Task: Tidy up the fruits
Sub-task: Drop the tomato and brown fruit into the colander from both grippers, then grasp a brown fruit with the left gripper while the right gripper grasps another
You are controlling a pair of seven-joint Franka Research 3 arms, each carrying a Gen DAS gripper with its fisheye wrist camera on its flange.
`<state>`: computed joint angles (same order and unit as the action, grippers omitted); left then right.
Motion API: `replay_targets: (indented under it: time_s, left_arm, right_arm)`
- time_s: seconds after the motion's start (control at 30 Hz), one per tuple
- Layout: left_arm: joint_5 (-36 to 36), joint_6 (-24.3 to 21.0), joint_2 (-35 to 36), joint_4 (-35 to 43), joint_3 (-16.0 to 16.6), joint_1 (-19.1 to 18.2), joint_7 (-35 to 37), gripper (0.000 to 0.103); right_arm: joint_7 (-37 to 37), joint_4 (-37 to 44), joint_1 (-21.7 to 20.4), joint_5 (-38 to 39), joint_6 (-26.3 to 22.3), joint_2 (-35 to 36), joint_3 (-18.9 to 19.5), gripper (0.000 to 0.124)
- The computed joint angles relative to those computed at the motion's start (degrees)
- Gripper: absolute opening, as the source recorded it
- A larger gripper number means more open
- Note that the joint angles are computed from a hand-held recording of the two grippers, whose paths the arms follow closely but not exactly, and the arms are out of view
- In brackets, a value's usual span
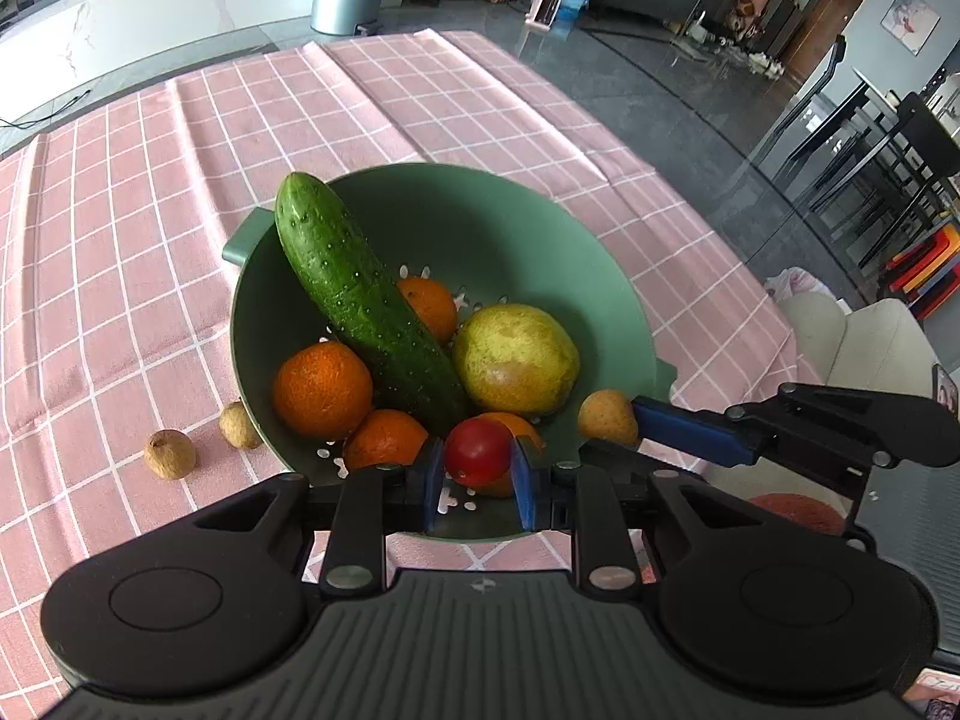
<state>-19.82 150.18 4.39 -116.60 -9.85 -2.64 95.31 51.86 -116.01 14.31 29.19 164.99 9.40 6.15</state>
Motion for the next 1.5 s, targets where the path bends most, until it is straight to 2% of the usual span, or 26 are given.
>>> replay_targets:
  time_s: [0.13, 0.37, 0.43, 0.5, 0.63, 0.7, 0.9, 0.97, 1.17, 1.33, 1.5]
  left_arm:
    - [3.0, -0.8, 0.9, 0.6, 0.3, -0.1, -2.7, 0.027]
    - [4.2, -1.7, 1.3, 0.8, 0.0, 0.3, -3.7, 0.027]
    - [4.2, -1.6, 1.2, 0.8, 0.0, 0.4, -3.6, 0.031]
    - [3.9, -1.2, 0.7, 0.4, -0.1, 0.4, -3.4, 0.040]
    - [2.2, 0.2, -1.3, -1.1, 0.0, 0.3, -1.6, 0.043]
    - [1.4, 1.4, -2.8, -2.3, 0.3, 0.1, -0.7, 0.046]
    - [-1.5, 5.3, -7.4, -6.4, 1.6, -1.5, 3.2, 0.054]
    - [-2.3, 6.3, -9.1, -7.8, 2.4, -2.1, 4.2, 0.057]
    - [-1.0, 9.0, -13.6, -12.1, 5.0, -3.6, 6.9, 0.060]
    - [2.5, 10.1, -16.1, -15.2, 6.9, -3.7, 7.9, 0.060]
    - [4.5, 11.6, -17.0, -17.8, 9.3, -4.3, 11.7, 0.060]
  right_arm:
    - [-1.0, 0.6, -0.2, 0.6, -0.6, 0.4, 0.2, 0.018]
    - [-1.0, 0.9, -0.1, 0.8, -0.9, 0.7, 0.1, 0.018]
    - [-0.6, 0.8, 0.0, 0.4, -0.7, 0.6, 0.0, 0.018]
    - [-0.6, 0.7, 0.0, 0.4, -0.8, 0.4, 0.0, 0.019]
    - [-0.5, 0.2, -0.2, 1.5, -0.2, -0.3, 0.2, 0.024]
    - [-0.9, -0.3, -0.3, 3.0, 0.4, -0.9, 0.5, 0.032]
    - [-4.1, -1.8, 0.0, 8.6, 1.6, -2.8, 1.4, 0.036]
    - [-4.7, -2.4, 0.3, 10.7, 2.2, -3.5, 1.5, 0.041]
    - [-15.1, -2.0, 0.6, 24.3, -3.1, -5.2, 2.0, 0.044]
    - [-21.8, -1.3, 2.1, 28.8, -6.0, -5.1, 1.7, 0.044]
    - [-28.7, -0.7, 3.5, 30.2, -6.2, -4.3, 2.0, 0.044]
